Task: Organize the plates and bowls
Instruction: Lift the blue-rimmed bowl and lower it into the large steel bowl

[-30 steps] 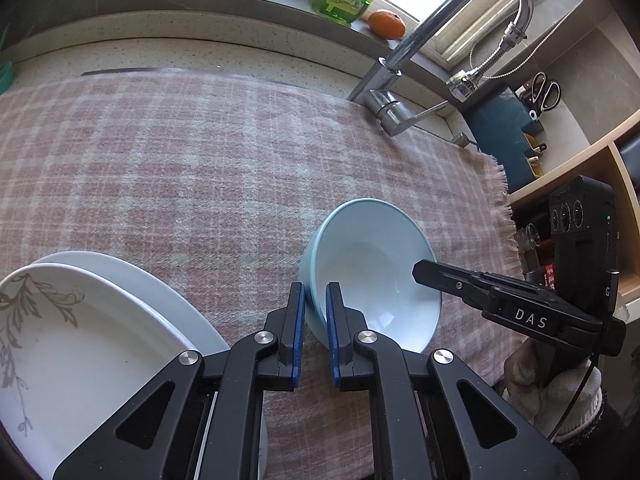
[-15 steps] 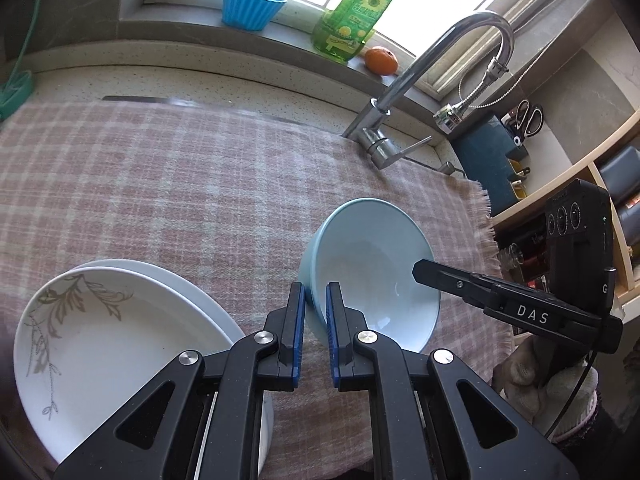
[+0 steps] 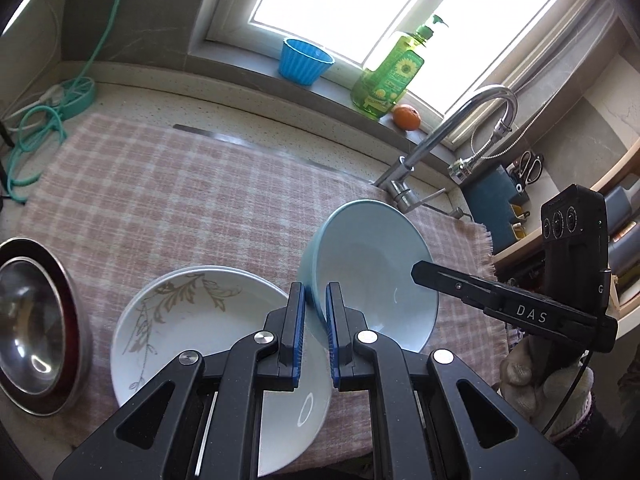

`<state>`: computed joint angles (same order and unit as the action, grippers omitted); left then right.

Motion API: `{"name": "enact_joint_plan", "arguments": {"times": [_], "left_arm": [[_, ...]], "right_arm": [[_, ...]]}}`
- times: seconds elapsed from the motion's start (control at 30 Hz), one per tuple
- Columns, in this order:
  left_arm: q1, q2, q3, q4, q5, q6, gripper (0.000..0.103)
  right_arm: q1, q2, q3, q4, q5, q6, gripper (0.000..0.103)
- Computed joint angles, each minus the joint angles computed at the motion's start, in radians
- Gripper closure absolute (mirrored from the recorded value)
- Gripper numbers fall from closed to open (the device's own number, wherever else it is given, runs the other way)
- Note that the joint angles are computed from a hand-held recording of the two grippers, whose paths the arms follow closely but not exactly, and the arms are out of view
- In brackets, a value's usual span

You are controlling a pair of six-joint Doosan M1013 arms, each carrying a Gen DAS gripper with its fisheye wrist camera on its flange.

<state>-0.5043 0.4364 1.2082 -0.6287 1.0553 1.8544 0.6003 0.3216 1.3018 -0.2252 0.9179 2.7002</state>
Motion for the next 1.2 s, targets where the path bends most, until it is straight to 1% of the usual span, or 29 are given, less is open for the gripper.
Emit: {"name": "enact_joint_plan", "arguments": {"times": [0.3, 0.67, 0.9, 1.2], "left_arm": [[0.064, -0.037, 0.042, -0.002, -0.044, -0.016, 0.094], [0.138, -0.07, 0.076, 0.027, -0.084, -0.068, 0.094], [0.183, -0.08, 0.095, 0.046, -0.097, -0.101, 0.094], [0.224, -0.073, 0.102, 0.08, -0.095, -0.138, 0.094]], "right_arm": [[0.017, 0.089, -0.138, 0.055, 0.014, -0.111, 0.093], [0.04, 0.224, -0.347, 0.134, 0.063, -0.251, 0.093], [0.049, 0.319, -0.494, 0.184, 0.118, -0.322, 0.093], [0.057, 0.44, -0.673, 0.233, 0.218, -0.378, 0.093]]}}
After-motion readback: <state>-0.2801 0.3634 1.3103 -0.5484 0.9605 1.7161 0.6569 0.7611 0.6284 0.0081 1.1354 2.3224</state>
